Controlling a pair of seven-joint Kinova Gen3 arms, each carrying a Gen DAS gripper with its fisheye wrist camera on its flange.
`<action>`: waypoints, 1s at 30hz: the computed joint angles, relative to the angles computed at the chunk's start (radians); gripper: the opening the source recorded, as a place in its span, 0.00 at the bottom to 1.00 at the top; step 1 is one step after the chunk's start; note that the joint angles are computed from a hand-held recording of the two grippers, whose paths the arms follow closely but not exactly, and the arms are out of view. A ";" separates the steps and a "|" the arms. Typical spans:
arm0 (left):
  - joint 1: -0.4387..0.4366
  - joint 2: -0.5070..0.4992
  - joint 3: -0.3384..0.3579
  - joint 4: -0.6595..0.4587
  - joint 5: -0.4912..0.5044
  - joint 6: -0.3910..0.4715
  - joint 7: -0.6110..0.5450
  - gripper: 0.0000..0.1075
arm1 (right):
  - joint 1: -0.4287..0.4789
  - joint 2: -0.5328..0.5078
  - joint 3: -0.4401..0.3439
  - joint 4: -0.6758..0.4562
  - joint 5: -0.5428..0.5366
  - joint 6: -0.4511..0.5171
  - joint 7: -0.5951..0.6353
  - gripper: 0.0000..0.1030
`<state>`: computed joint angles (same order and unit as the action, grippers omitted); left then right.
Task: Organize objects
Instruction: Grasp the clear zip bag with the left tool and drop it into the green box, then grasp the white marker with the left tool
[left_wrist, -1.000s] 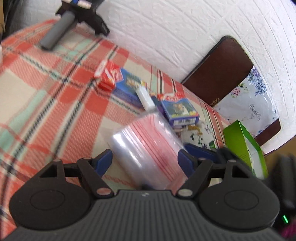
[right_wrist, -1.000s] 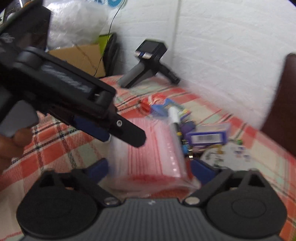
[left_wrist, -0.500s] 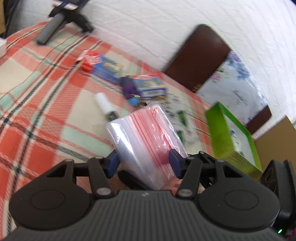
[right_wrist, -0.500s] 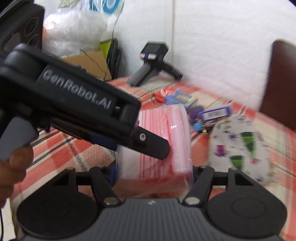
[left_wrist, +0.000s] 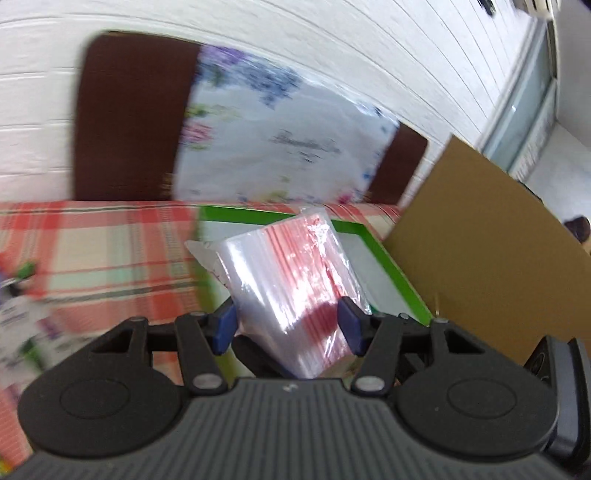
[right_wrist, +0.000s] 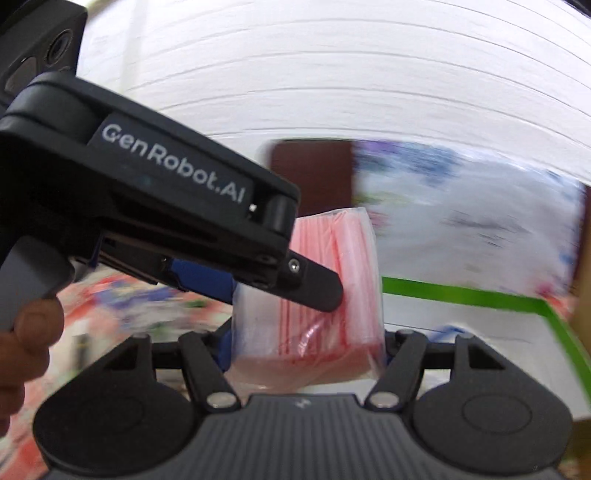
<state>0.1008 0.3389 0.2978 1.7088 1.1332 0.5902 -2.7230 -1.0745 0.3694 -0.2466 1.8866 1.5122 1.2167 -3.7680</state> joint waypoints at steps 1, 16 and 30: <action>0.037 0.026 -0.001 -0.036 -0.041 -0.007 0.036 0.55 | 0.009 -0.011 0.006 0.023 -0.015 0.009 -0.027 0.63; 0.212 0.064 -0.077 -0.101 -0.250 -0.091 0.196 0.59 | -0.007 0.007 -0.014 0.160 -0.144 0.255 -0.219 0.88; -0.336 -0.205 0.081 0.287 0.158 -0.131 -0.196 0.58 | -0.065 0.111 0.002 -0.133 0.024 0.072 0.049 0.87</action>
<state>-0.2349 0.1339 0.3785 1.9955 1.2910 0.4588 -2.9194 -1.1400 0.4800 -0.2448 1.7531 1.5364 1.2883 -3.7194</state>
